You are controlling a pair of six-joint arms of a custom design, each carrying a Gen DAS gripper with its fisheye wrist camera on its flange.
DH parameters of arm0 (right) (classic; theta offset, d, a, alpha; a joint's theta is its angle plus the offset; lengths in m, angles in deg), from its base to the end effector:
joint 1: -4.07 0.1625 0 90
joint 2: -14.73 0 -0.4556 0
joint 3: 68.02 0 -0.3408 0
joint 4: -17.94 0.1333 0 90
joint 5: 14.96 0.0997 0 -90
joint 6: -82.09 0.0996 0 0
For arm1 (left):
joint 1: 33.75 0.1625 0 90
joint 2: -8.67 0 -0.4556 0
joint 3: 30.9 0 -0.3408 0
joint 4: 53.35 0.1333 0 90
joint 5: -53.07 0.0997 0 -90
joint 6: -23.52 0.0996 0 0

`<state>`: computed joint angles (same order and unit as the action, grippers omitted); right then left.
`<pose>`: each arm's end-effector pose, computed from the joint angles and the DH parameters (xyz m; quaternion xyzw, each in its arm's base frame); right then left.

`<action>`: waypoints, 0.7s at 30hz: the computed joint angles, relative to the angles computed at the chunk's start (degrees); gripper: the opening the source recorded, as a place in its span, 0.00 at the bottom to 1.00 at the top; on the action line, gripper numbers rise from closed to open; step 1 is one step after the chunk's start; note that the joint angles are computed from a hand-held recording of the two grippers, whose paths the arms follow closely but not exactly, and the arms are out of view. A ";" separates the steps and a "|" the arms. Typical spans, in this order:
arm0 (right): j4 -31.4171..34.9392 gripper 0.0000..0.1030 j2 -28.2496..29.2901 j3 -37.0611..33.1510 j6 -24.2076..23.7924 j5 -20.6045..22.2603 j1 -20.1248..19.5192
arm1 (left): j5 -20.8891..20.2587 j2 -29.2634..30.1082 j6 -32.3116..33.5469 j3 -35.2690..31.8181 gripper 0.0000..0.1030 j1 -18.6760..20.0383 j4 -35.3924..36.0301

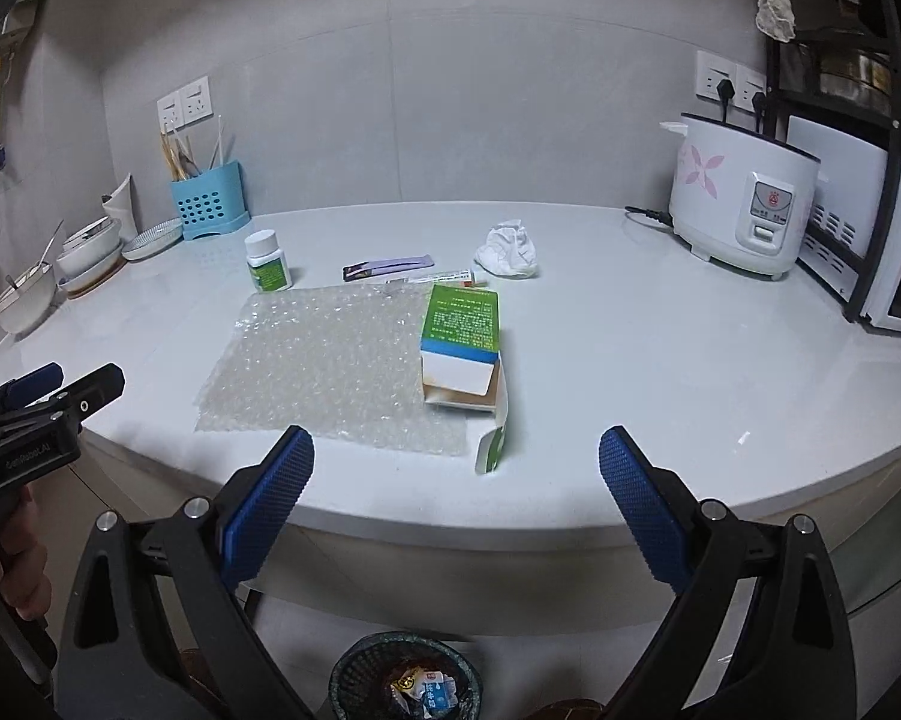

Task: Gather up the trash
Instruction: 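Raise both open tools back up toward the counter, then grasp the white pill bottle with left tool while right tool grasps the green medicine box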

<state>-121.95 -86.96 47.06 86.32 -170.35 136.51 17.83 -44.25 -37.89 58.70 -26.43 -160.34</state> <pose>0.2637 -0.2250 0.5557 0.1017 -0.8106 0.4452 0.3666 -0.5901 -0.2922 0.2347 0.2387 0.8454 -0.3842 0.2841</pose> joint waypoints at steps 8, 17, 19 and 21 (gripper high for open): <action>2.15 0.84 3.91 -6.19 -1.36 5.57 -7.68 | 0.79 5.20 9.59 -6.79 0.94 7.31 -5.71; 7.62 0.82 7.91 -13.67 -0.04 9.80 -14.69 | -0.52 12.37 19.21 -18.03 0.94 15.20 -8.01; 9.13 0.82 8.56 -15.36 0.58 11.18 -15.89 | -1.10 13.79 20.80 -20.46 0.94 16.28 -8.35; 10.79 0.82 9.30 -16.91 1.32 12.42 -16.90 | -0.59 15.63 22.32 -23.48 0.94 17.25 -7.45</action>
